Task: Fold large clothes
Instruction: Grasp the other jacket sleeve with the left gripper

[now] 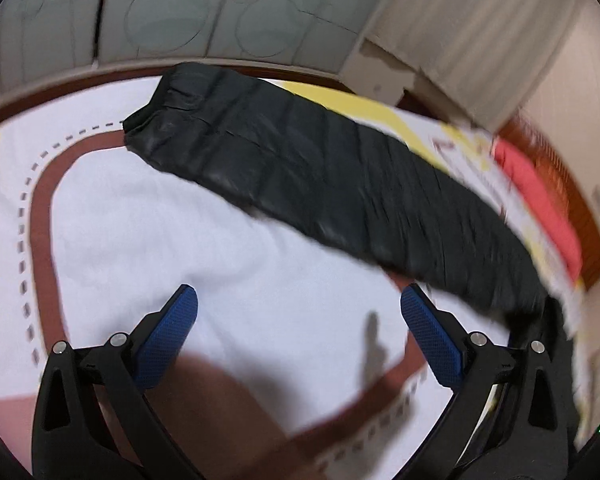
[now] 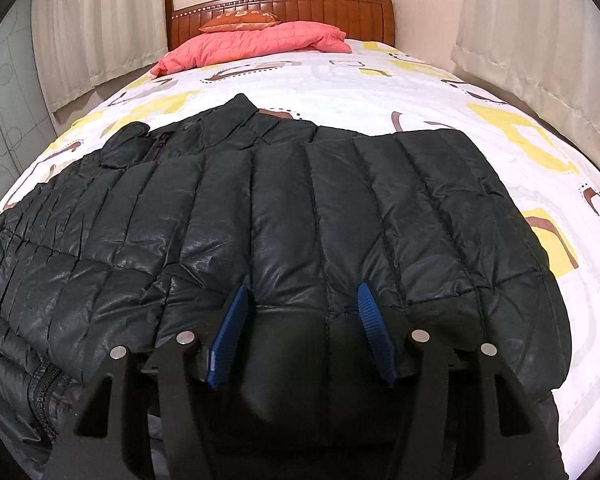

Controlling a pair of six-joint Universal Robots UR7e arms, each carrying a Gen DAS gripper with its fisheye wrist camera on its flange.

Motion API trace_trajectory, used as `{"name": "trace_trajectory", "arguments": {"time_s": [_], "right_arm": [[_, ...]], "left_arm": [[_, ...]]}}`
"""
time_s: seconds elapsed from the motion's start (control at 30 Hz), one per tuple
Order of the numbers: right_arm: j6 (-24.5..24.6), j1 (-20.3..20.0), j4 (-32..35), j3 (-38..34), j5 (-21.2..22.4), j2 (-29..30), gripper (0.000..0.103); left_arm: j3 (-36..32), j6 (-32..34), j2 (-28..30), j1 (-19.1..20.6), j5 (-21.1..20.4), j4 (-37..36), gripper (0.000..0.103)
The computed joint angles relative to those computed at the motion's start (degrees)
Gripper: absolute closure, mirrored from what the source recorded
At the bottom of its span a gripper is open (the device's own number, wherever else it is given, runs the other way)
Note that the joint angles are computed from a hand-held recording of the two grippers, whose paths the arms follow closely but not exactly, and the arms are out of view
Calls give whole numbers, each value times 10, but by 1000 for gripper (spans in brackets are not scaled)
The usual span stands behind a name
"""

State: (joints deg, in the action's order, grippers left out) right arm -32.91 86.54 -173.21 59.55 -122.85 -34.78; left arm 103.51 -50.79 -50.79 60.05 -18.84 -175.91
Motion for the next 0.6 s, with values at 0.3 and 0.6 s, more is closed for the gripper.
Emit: {"name": "trace_trajectory", "arguments": {"time_s": [0.3,0.6], "right_arm": [[0,-1,-3,3,2,-1,45],[-2,-1,-5,2,2,-1,44]], "left_arm": [[-56,95,23,38,2,-163,9],[-71,131,36,44,29,-272,59]]}}
